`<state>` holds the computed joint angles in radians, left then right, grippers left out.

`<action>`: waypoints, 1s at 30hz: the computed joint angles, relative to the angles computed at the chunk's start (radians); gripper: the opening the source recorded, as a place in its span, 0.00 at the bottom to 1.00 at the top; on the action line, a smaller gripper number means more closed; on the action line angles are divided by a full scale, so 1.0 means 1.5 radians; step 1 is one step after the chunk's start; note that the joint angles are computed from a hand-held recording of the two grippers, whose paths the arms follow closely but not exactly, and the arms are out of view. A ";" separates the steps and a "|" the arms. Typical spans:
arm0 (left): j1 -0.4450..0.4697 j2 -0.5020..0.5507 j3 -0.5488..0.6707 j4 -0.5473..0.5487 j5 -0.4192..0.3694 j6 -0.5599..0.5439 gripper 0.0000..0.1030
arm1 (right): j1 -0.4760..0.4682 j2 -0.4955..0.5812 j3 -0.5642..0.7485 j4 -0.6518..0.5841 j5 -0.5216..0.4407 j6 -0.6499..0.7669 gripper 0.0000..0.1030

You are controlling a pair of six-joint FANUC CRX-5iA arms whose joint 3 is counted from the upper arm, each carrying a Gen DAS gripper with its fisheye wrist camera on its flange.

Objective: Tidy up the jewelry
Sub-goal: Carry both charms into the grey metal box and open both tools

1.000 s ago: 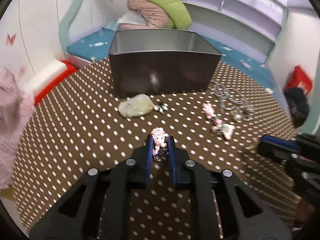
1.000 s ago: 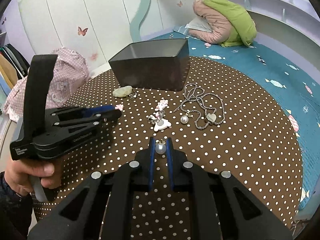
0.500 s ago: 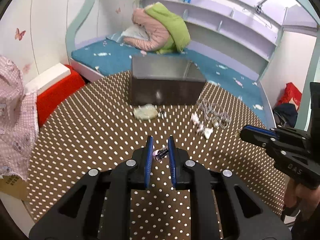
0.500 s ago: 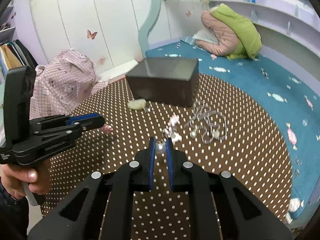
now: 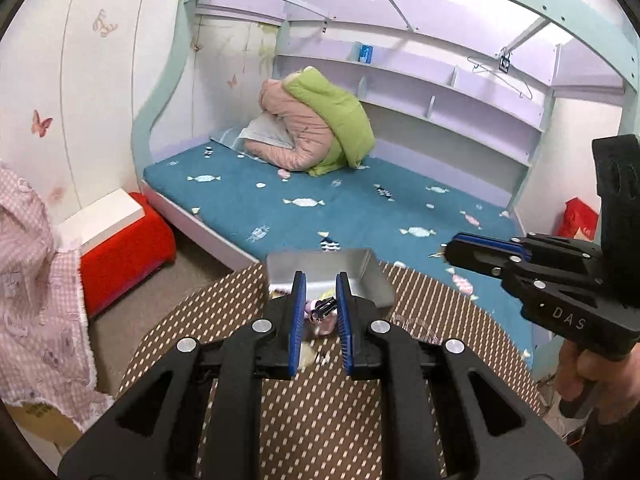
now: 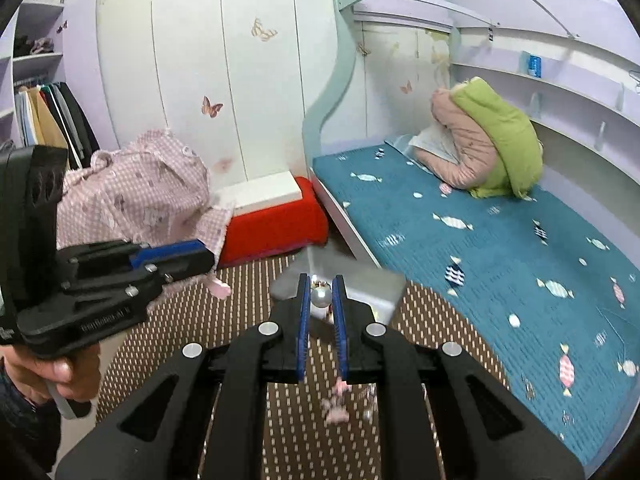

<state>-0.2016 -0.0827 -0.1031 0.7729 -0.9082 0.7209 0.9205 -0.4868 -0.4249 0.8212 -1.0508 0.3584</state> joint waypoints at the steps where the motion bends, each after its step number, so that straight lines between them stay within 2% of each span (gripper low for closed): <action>1: -0.005 0.015 0.019 -0.004 -0.002 0.010 0.15 | -0.019 0.010 0.013 -0.017 0.013 0.022 0.09; 6: -0.028 0.089 0.111 -0.040 -0.016 0.069 0.15 | -0.099 0.046 0.059 -0.116 0.059 0.096 0.09; 13: -0.054 0.176 0.222 -0.104 -0.040 0.146 0.17 | -0.181 0.099 0.111 -0.237 0.079 0.168 0.13; 14: -0.056 0.186 0.239 -0.123 -0.045 0.171 0.21 | -0.188 0.101 0.116 -0.251 0.080 0.171 0.17; 15: -0.055 0.192 0.250 -0.131 -0.051 0.184 0.41 | -0.191 0.101 0.116 -0.255 0.081 0.166 0.23; 16: -0.052 0.193 0.250 -0.132 -0.047 0.195 0.65 | -0.190 0.098 0.109 -0.242 0.081 0.146 0.40; 17: -0.051 0.184 0.237 -0.132 -0.029 0.202 0.71 | -0.187 0.096 0.104 -0.226 0.076 0.129 0.52; 18: -0.049 0.171 0.221 -0.132 -0.006 0.206 0.81 | -0.187 0.090 0.096 -0.220 0.081 0.118 0.57; 19: -0.045 0.164 0.210 -0.125 0.002 0.200 0.86 | -0.188 0.082 0.090 -0.220 0.089 0.110 0.67; 20: -0.042 0.158 0.203 -0.122 0.009 0.196 0.87 | -0.185 0.077 0.084 -0.210 0.090 0.097 0.77; 22: -0.037 0.140 0.188 -0.136 0.025 0.200 0.90 | -0.172 0.064 0.064 -0.166 0.082 0.051 0.91; 25: -0.028 0.104 0.152 -0.137 0.052 0.196 0.94 | -0.157 0.045 0.043 -0.131 0.075 -0.001 0.93; 30: -0.018 0.040 0.094 -0.138 0.097 0.181 0.94 | -0.117 0.014 0.010 -0.046 0.047 -0.089 0.93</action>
